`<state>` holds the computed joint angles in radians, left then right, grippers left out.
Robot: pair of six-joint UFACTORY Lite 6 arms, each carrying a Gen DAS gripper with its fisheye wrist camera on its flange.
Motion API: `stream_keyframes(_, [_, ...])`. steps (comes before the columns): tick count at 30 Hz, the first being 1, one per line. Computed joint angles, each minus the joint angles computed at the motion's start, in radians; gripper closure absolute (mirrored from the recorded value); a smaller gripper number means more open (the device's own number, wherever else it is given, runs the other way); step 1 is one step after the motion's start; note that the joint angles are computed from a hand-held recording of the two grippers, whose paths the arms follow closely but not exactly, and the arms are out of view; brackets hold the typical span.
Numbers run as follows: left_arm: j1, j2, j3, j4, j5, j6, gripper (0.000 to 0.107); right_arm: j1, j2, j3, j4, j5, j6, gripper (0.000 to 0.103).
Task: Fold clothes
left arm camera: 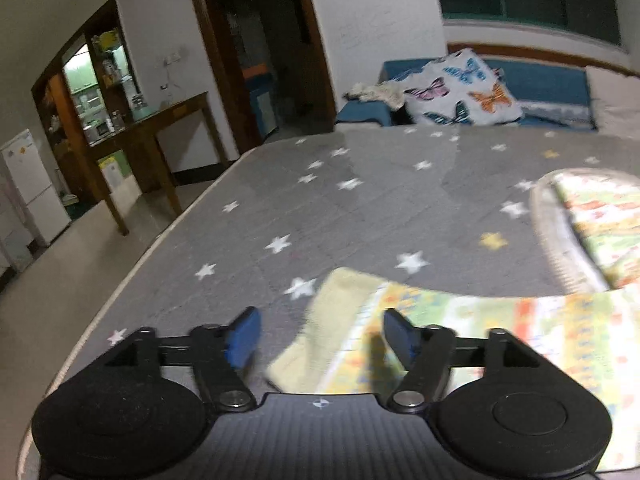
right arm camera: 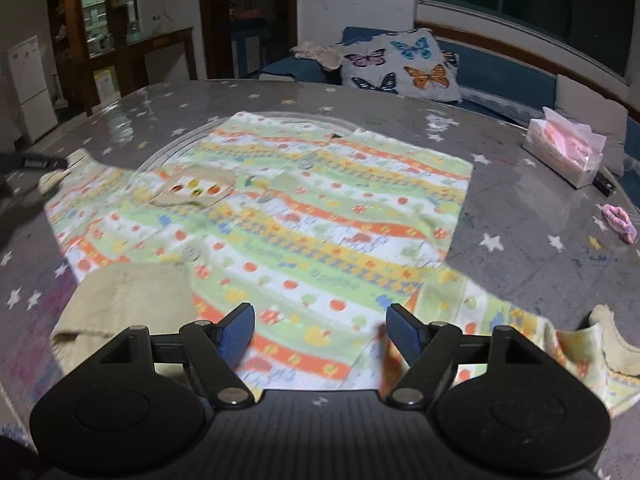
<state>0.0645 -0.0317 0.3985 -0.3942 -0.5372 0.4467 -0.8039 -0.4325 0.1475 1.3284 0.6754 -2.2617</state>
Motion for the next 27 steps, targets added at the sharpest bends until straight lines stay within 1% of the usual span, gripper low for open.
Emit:
stream_keyframes(2, [-0.056,-0.079,-0.04,-0.008,0.025,-0.005,0.028,-0.03,-0.029,-0.024,-0.037,0.019,-0.005,0.029])
stream_keyframes(5, [-0.187,-0.156,-0.073,-0.089,0.046,0.041,0.021,-0.106,-0.082,-0.072,-0.068,0.057,-0.063,0.029])
stream_keyframes(7, [-0.282,-0.18,-0.079,-0.139,0.056,0.065,0.02,-0.185,-0.063,-0.069,-0.11,0.107,-0.079,0.028])
stream_keyframes(8, [-0.328,-0.176,-0.075,-0.147,0.059,0.057,0.017,-0.228,-0.039,-0.057,-0.136,0.13,-0.081,0.028])
stream_keyframes(9, [-0.372,-0.164,-0.067,-0.158,0.057,0.05,0.015,-0.265,-0.018,-0.046,-0.158,0.149,-0.083,0.028])
stream_keyframes(11, [-0.459,-0.114,-0.033,-0.195,0.043,0.044,0.015,-0.332,0.001,-0.025,-0.178,0.183,-0.096,0.028])
stream_keyframes(14, [-0.567,-0.023,0.034,-0.228,0.025,0.024,0.015,-0.429,0.092,0.055,-0.173,0.229,-0.101,0.028])
stream_keyframes(16, [-0.634,0.035,0.08,-0.244,0.015,0.014,0.015,-0.462,0.175,0.119,-0.147,0.234,-0.095,0.028])
stream_keyframes(22, [-0.825,0.179,0.187,-0.296,-0.033,0.022,0.015,-0.505,0.387,0.245,0.015,0.14,-0.192,0.028])
stream_keyframes(25, [-0.872,0.216,0.21,-0.307,-0.039,0.033,0.015,-0.572,0.491,0.313,0.06,0.122,-0.232,0.028])
stream_keyframes(27, [-0.89,0.237,0.22,-0.315,-0.04,0.04,0.013,-0.61,0.515,0.348,0.056,0.125,-0.213,0.028])
